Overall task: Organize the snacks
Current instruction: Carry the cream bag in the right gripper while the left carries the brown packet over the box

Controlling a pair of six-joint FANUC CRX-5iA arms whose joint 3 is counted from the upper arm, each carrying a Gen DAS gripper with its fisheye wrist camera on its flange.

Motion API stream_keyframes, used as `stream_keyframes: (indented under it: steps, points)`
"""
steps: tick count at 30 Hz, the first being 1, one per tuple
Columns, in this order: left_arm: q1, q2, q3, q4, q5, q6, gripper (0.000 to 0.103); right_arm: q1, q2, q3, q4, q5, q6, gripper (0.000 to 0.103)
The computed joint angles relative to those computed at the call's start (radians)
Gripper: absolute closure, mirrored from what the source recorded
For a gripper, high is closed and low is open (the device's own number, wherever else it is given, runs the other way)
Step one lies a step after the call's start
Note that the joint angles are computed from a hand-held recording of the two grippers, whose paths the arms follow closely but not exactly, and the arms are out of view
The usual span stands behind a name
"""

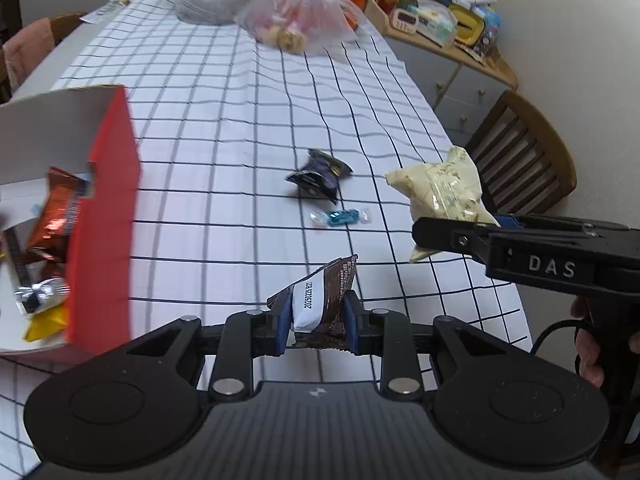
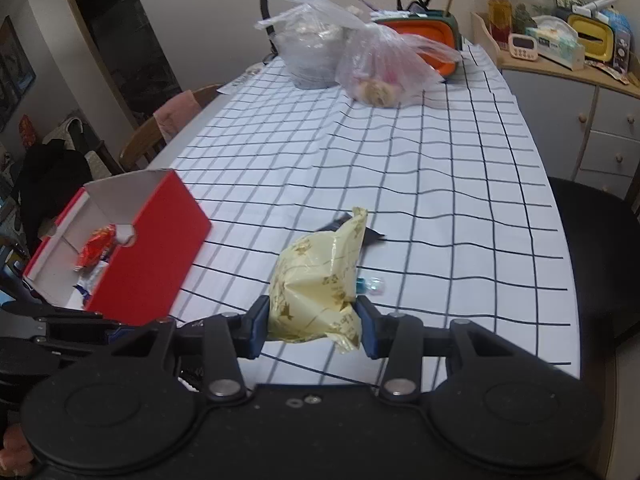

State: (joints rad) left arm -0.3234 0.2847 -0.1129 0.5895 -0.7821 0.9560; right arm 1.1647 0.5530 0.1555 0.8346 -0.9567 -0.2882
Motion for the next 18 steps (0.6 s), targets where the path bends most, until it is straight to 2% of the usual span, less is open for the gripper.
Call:
stream_keyframes:
  steps: [8, 18]
  points:
    - [0.089, -0.073, -0.068, 0.103, 0.000, -0.119, 0.077, 0.027, 0.098, 0.195, 0.012, -0.090, 0.084, 0.060]
    - [0.207, -0.098, -0.079, 0.167, -0.003, -0.200, 0.077, 0.036, 0.299, 0.558, -0.014, -0.192, 0.261, 0.060]
